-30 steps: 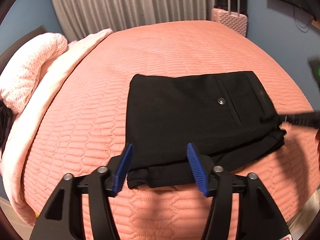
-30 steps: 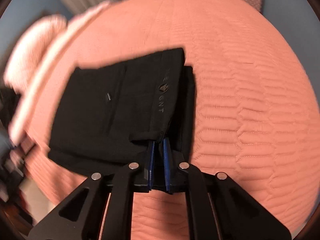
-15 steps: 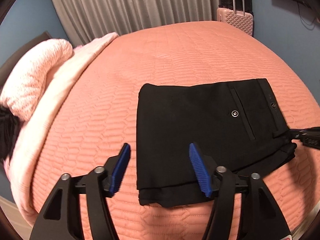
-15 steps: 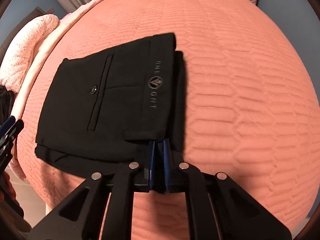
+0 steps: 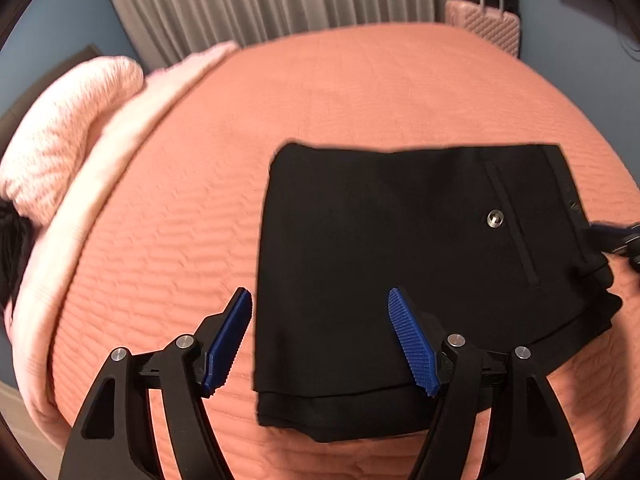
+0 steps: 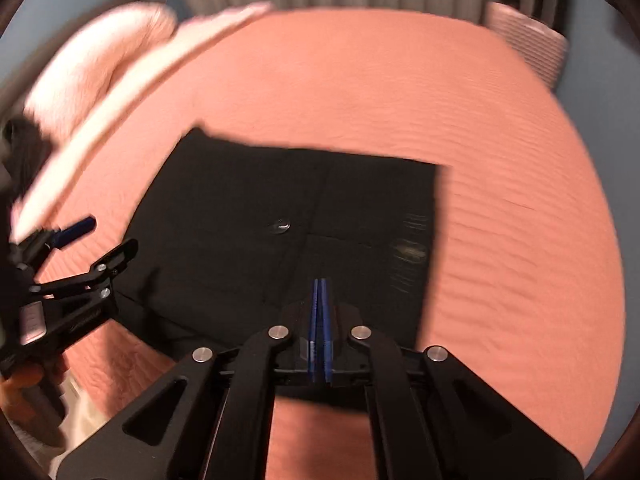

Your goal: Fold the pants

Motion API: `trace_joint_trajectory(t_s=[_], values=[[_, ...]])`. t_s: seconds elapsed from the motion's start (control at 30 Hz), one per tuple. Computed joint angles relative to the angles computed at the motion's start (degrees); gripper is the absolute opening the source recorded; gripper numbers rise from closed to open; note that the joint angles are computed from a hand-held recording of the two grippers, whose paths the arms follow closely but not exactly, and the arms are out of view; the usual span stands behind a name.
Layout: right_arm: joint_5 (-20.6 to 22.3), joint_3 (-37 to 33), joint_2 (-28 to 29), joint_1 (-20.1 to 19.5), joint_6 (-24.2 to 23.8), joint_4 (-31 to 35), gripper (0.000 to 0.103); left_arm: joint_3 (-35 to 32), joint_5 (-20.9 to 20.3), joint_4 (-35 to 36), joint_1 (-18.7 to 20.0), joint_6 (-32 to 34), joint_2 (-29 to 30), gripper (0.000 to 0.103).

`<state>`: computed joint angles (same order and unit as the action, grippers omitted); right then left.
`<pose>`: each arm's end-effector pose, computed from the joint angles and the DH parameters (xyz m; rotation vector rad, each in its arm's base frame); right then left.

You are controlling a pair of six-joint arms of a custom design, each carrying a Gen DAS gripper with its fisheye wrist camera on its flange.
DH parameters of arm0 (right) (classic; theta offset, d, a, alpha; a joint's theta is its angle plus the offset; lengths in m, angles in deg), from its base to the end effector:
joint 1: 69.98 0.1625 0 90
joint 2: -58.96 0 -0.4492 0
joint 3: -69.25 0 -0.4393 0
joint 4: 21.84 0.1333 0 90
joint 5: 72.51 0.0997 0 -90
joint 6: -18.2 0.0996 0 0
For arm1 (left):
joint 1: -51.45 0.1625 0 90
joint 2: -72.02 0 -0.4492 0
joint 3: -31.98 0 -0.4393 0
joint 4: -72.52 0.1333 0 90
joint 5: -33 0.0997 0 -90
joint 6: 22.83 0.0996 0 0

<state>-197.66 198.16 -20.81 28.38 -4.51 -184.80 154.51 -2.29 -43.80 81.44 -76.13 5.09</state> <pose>0.1466 -0.4750 0.2381 0.4994 -2.4087 0.4165 -0.3111 -0.4273 0.1144 0.4144 2.1216 -0.6182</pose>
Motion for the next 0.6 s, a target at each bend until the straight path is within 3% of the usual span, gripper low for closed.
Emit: trace_joint_trajectory(t_s=[0.07, 0.13, 0.17, 0.2, 0.27, 0.3, 0.37, 0.47, 0.53, 0.57, 0.6], values=[[2.35, 1.76, -0.54, -4.73, -1.94, -2.12, 0.0, 0.46, 0.48, 0.5, -0.3, -0.03, -0.08, 0.069], [10.4, 2.54, -6.65, -9.99, 5.71, 3.35, 0.0, 1.59, 1.0, 0.08, -0.36, 1.33, -0.41, 0.073], [11.29, 2.11, -8.16, -10.64, 8.59, 5.65, 0.0, 2.03, 0.48, -0.06, 0.34, 2.56, -0.14, 0.074], [9.77, 1.96, -8.81, -10.01, 9.08, 5.54, 0.0, 2.5, -0.07, -0.58, 1.22, 3.47, 0.19, 0.075], [3.96, 1.36, -7.12, -5.13, 7.75, 2.08, 0.001, 4.66, -1.06, -7.72, 2.32, 6.39, -0.14, 0.077], [3.61, 0.56, -5.85, -3.02, 7.27, 1.04, 0.003, 5.23, -0.43, -9.56, 2.49, 6.06, -0.08, 0.077], [7.24, -2.66, -2.27, -0.2, 6.79, 1.47, 0.003, 3.84, -0.38, -7.8, 3.09, 5.55, 0.64, 0.077], [8.88, -7.42, 5.11, 1.04, 4.59, 0.32, 0.004, 2.18, 0.99, -4.83, 2.62, 4.17, 0.59, 0.076], [4.33, -10.31, 9.77, 0.97, 3.14, 2.44, 0.003, 1.76, 1.87, -6.25, 2.5, 5.6, 0.32, 0.076], [2.65, -11.47, 11.47, -1.25, 2.7, 2.91, 0.003, 0.99, 2.41, -5.46, 3.03, 6.25, 0.81, 0.076], [3.38, -12.17, 11.31, -2.34, 4.66, 4.26, 0.0, -0.08, 2.56, -3.24, 3.91, 6.28, 1.63, 0.076]])
